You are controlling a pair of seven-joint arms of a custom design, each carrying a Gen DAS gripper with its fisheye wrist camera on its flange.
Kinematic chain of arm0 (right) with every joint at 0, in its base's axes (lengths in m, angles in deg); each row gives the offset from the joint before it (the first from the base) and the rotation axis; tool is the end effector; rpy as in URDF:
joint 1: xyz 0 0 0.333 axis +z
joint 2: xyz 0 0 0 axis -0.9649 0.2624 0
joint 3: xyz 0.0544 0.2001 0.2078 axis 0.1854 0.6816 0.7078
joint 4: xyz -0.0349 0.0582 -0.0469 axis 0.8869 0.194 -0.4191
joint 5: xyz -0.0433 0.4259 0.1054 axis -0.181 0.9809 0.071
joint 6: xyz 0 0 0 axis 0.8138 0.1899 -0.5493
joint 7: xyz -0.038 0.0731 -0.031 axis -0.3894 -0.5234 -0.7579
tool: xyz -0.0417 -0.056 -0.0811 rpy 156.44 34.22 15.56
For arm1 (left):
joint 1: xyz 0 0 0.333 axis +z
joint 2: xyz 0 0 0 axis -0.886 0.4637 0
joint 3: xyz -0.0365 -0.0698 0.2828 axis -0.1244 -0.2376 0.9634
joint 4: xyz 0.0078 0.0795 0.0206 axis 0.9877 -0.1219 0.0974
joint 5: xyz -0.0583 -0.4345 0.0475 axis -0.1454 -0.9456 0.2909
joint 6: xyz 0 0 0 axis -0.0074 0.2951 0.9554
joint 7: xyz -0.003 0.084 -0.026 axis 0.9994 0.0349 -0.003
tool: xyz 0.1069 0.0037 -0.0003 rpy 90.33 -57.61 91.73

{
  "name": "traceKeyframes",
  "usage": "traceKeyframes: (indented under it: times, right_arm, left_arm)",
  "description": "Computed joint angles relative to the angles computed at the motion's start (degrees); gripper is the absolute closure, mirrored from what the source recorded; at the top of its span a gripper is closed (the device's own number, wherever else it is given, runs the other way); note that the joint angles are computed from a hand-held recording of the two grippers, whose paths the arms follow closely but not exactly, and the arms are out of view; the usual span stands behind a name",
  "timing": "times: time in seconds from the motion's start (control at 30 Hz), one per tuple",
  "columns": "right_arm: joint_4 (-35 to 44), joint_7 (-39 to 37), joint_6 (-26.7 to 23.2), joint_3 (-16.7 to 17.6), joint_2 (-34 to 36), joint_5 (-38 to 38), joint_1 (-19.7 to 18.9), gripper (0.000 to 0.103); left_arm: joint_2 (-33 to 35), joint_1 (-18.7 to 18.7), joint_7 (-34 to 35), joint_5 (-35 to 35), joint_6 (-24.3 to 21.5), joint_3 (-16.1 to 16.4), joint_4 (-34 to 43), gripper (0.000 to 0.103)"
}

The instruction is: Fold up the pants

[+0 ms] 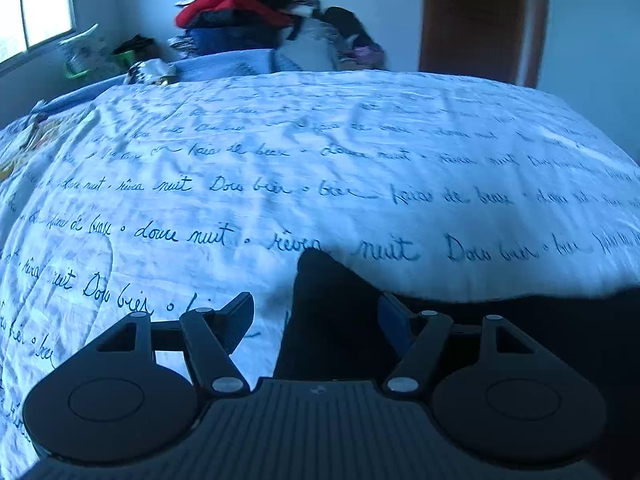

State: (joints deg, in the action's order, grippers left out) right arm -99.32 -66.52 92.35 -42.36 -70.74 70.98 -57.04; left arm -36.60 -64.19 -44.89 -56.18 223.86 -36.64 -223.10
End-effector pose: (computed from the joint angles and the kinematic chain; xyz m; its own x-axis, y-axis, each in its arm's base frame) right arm 0.4778 0.0717 0.4200 0.4439 -0.7835 -0.4348 -0.6614 0.0409 -0.7489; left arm 0.3704 -0.1010 0.4329 0.4347 -0.8991 -0.0519 -0.6499 -0.2733 -0.7091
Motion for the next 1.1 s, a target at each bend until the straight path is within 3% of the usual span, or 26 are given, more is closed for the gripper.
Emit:
traceKeyframes:
  times: [0.07, 0.17, 0.27, 0.43, 0.57, 0.73, 0.93, 0.97, 1.0, 1.1]
  right_arm:
    - [-0.8, 2.46, 2.52, 0.65, -1.04, -0.61, -0.59, 0.079]
    - [-4.87, -2.7, 2.83, -1.52, -7.25, 1.91, -0.39, 0.078]
    - [-8.28, 1.51, -6.73, -5.35, -13.02, -3.7, -2.36, 0.078]
    - [-10.49, 10.77, -22.9, -10.77, -15.27, -8.31, -6.38, 0.073]
    - [-11.51, 14.94, -26.83, -9.88, -13.95, -9.06, -9.36, 0.064]
    - [-10.47, 15.74, -31.97, -10.4, -10.7, -6.43, -10.33, 0.059]
    - [-8.59, 14.2, -31.91, -7.37, -7.04, -1.65, -8.94, 0.059]
    - [-8.39, 13.6, -31.44, -6.69, -6.56, -0.8, -8.66, 0.069]
    - [-8.59, 12.6, -29.81, -5.39, -7.15, -1.17, -8.74, 0.091]
    - [-11.76, 8.26, -21.07, -2.19, -12.84, -1.69, -8.27, 0.095]
  left_arm:
    - [-0.93, -0.25, -0.28, -0.38, -0.53, 0.14, -0.26, 0.031]
    - [-6.48, -1.57, -1.25, 0.06, -2.71, -1.44, -2.47, 0.033]
    - [-10.86, -3.89, -0.77, -0.14, -1.61, -0.41, -5.13, 0.03]
    - [-7.8, -3.92, 1.02, -2.22, -2.57, 0.0, -3.79, 0.029]
    - [-5.76, -2.44, -0.73, -2.84, -2.75, 0.18, -3.08, 0.025]
    - [-10.18, -3.32, -2.9, -3.04, -2.92, -0.85, -5.08, 0.028]
    - [-8.82, -3.82, -4.03, -1.98, 0.55, -1.63, -4.6, 0.027]
    - [-7.46, -3.43, -3.94, -1.8, 0.84, -1.72, -3.93, 0.027]
    - [-6.17, -2.87, -3.86, -1.48, 1.12, -1.8, -3.38, 0.026]
    - [-3.08, -1.15, -4.83, -0.55, -0.77, -2.83, -1.61, 0.026]
